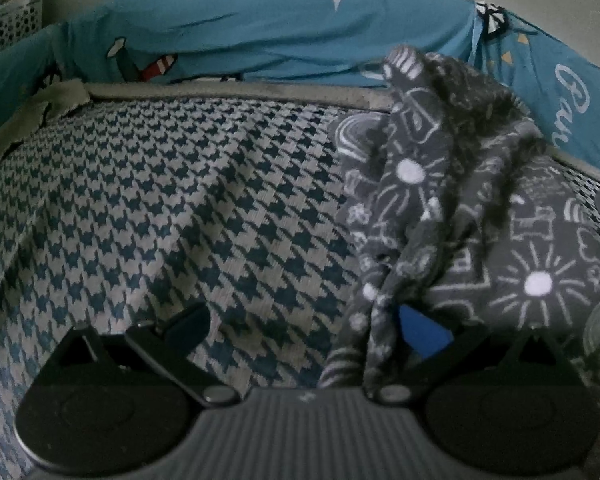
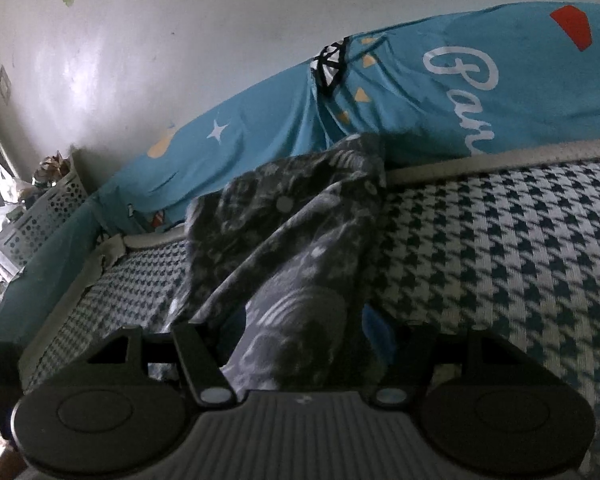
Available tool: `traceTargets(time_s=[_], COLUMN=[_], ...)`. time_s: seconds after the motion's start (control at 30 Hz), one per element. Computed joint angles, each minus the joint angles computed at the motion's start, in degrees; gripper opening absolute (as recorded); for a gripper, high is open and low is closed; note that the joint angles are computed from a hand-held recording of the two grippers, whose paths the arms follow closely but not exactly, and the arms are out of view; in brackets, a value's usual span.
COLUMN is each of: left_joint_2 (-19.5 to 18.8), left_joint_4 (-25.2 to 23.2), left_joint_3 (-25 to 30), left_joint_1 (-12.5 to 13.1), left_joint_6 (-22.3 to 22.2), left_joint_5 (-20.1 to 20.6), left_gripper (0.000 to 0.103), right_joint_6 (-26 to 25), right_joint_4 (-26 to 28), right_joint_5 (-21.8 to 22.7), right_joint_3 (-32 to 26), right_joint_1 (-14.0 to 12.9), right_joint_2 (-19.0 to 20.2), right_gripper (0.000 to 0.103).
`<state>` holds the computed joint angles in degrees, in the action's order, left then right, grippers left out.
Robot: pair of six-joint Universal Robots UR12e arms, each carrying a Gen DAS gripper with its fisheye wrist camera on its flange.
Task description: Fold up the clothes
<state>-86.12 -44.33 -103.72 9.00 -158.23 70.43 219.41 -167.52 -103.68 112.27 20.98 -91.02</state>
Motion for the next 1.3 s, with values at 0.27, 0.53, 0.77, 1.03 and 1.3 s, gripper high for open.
traceTargets(time_s=[0.27,0.53,0.77,1.03,1.3], left_joint_2=[0.0,-0.1,-0.3,-0.2,-0.2], left_joint_4=[0.8,0.4,0.1,0.2,0.3], left_joint_3=[-0.3,-0.2,0.0,-0.2,-0.2], left_joint_1=[-0.1,0.2,0.6,0.5,0.1], left_joint_6=[-0.2,-0.2,0.0,-0.3,-0.3], left_joint_5=[-0.1,-0.9,-1.7,-1.6,-0.8], left_gripper=[0.103,0.103,0.103,0.103,0.103], right_joint_6=[2.6,6.2,7.4,5.5,8.5], right_joint_4=[-3.7,-7.5,-9.1,-9.8,-12.4], right_joint_5=[4.0,7.7,11.0,12.7,15.2], right_joint_3=[0.4,0.5,0.0,-1.4,-1.6], right_joint_1=[-3.7,-6.5,-7.9,-8.1,-8.7], right_joint_2=[1.2,2.7,4.5,6.9,8.5], right_gripper=[0.066,0.066,0.066,0.059,0.023])
